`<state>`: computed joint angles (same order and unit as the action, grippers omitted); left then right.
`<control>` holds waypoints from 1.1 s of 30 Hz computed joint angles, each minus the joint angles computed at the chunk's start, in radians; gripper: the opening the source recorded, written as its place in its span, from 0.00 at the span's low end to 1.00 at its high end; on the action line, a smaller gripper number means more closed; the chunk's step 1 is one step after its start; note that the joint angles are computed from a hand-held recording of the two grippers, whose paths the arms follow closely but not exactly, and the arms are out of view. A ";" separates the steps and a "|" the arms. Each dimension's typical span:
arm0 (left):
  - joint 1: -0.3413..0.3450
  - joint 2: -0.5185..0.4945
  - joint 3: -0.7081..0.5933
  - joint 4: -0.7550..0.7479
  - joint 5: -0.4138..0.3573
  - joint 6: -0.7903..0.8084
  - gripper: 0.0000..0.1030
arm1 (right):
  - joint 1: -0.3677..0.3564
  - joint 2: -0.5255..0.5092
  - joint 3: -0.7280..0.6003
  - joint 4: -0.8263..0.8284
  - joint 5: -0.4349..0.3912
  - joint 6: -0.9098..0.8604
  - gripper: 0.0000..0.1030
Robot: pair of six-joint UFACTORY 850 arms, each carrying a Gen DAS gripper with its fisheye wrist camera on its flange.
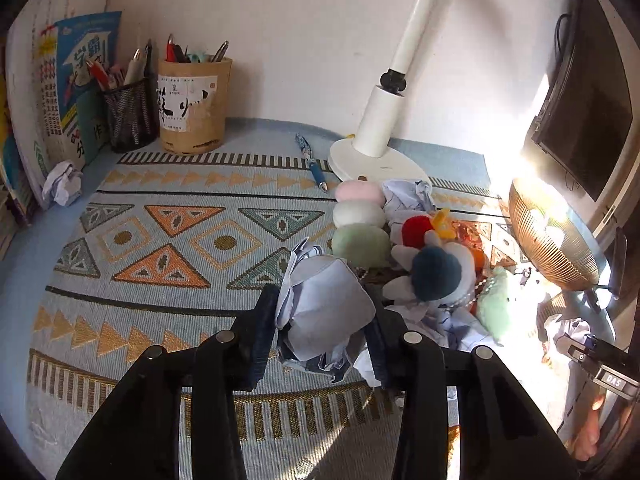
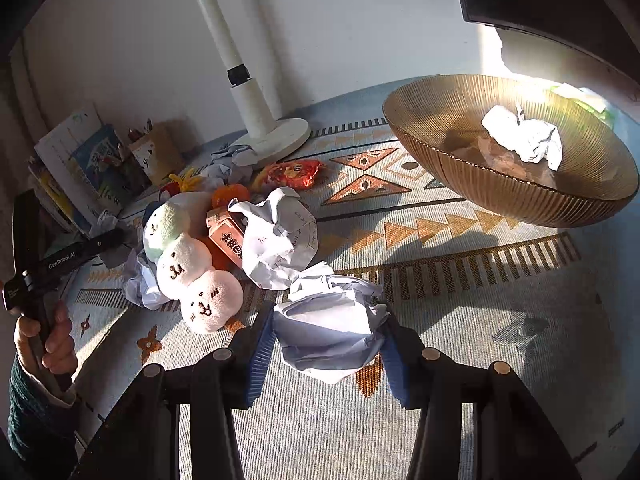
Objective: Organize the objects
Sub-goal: 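Grasp a paper ball with the left gripper while the right grasps another, then lift both paper balls into the amber bowl and open both grippers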
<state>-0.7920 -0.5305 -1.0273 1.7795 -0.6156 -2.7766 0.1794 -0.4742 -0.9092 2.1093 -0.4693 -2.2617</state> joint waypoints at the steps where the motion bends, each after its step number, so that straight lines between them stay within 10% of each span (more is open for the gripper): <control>1: -0.013 0.014 0.002 0.015 -0.018 -0.011 0.37 | -0.005 0.019 0.014 0.017 -0.006 -0.022 0.46; 8: -0.081 -0.006 -0.152 0.105 -0.054 0.059 0.37 | -0.089 0.170 0.087 0.127 -0.094 -0.111 0.46; 15: -0.081 -0.213 -0.514 0.125 0.090 0.115 0.37 | -0.147 0.214 0.071 0.419 -0.095 -0.270 0.47; 23: -0.067 -0.534 -1.037 -0.395 0.171 0.751 0.41 | -0.169 0.063 -0.099 0.401 0.029 -0.179 0.47; 26: -0.053 -0.608 -1.152 -0.582 0.212 0.942 0.66 | -0.173 0.022 -0.138 0.324 0.051 -0.107 0.64; 33: -0.052 -0.530 -0.996 -0.403 0.258 0.715 0.74 | -0.185 0.045 -0.068 0.420 -0.015 -0.216 0.67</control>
